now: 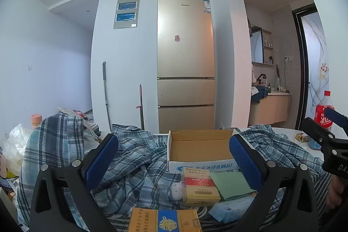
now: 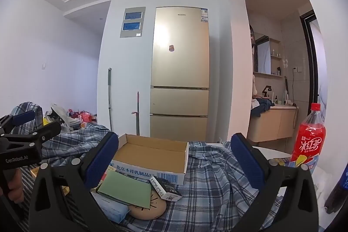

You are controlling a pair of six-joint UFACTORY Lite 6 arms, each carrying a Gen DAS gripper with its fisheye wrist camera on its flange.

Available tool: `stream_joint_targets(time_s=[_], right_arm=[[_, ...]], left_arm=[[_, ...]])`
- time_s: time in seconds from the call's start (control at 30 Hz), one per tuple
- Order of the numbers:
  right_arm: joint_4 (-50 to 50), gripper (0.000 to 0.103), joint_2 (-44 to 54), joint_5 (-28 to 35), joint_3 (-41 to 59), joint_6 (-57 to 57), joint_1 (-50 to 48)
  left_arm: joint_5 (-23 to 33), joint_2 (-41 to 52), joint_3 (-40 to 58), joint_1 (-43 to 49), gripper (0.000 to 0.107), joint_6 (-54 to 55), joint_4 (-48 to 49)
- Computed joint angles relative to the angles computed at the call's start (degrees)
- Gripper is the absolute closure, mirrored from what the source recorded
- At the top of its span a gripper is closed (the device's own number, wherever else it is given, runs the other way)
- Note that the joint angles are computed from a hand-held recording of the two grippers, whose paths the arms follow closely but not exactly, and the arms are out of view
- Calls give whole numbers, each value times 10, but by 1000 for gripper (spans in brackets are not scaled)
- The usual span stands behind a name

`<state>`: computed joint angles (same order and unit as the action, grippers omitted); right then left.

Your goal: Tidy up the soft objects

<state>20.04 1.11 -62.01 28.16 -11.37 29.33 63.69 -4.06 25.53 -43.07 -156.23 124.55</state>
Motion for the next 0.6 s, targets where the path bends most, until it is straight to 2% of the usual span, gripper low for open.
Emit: stream_joint_targets(time_s=[0.33, 0.6], right_arm=[[5, 0, 9, -11, 1, -7, 5], [26, 0, 15, -12, 7, -21, 18]], left_arm=[[-26, -16, -4, 15, 4, -9, 6], [-23, -13, -4, 19, 4, -6, 12]])
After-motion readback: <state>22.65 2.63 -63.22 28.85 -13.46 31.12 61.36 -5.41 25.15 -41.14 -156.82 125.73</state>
